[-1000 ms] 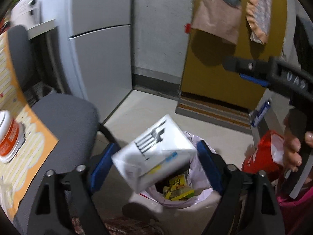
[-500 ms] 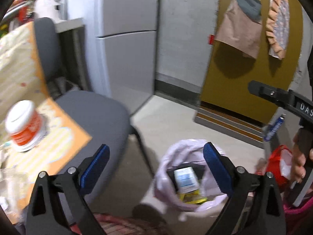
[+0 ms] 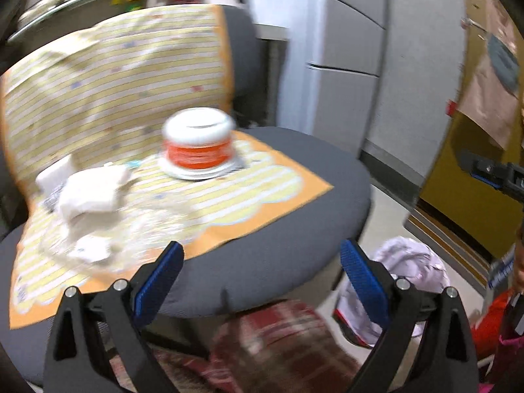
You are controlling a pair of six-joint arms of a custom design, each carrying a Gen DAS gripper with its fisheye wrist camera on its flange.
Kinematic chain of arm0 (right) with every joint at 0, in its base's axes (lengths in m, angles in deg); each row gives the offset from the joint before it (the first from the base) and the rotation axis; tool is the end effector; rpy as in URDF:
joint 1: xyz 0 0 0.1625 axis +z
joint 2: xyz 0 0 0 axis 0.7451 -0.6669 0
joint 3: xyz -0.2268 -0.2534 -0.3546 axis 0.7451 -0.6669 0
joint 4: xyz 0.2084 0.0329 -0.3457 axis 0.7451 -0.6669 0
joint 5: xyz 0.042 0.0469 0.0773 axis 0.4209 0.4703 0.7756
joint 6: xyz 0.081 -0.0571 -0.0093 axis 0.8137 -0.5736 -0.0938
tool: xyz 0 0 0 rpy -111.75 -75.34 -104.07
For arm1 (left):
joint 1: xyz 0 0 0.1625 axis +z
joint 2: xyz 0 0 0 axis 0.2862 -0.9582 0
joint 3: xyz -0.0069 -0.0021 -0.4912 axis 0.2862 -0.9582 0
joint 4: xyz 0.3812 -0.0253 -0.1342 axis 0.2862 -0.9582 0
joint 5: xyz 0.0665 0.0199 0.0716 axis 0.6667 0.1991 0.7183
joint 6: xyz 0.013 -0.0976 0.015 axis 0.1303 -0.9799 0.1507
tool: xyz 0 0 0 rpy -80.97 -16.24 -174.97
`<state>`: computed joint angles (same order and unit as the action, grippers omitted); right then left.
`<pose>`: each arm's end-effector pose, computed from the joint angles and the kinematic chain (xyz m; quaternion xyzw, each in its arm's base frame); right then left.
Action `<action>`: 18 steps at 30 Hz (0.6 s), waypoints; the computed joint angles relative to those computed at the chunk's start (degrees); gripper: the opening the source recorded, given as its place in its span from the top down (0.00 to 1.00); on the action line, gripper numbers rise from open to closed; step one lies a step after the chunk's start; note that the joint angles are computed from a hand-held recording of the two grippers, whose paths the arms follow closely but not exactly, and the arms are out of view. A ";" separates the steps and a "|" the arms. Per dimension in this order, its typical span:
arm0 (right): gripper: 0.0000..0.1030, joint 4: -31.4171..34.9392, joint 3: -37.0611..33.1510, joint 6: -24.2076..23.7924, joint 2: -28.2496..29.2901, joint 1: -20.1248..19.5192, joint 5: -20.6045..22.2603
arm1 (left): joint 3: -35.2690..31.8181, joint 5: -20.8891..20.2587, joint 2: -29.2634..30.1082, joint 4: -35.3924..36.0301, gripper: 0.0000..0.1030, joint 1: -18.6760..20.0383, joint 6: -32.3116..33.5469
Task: Collect trash
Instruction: 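Move both tools back over the chair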
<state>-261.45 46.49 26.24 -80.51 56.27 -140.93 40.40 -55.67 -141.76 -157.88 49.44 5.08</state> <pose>0.2070 -0.5382 0.1200 -0.0129 -0.8113 0.5065 0.2917 -0.1017 -0.6491 0.2058 0.3935 0.8561 -0.2680 0.2008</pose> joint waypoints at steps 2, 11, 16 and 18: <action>0.29 3.50 -2.19 -0.48 0.78 0.61 0.99 | -0.45 0.89 -0.75 -0.78 0.09 0.90 -0.29; 0.29 20.81 -15.26 -5.20 6.54 2.40 6.86 | -5.08 7.08 -2.28 -4.62 0.09 6.43 -1.88; 0.29 29.06 -23.57 -7.29 10.13 3.43 10.17 | -8.56 8.12 -2.27 -3.79 0.09 8.47 -2.78; 0.29 31.67 -26.44 -7.84 11.34 3.83 10.49 | -11.23 6.86 -1.70 -2.11 0.09 9.21 -3.61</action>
<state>-229.77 20.05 18.41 -69.17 60.10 -130.44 29.18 -48.81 -143.45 -159.99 58.66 1.47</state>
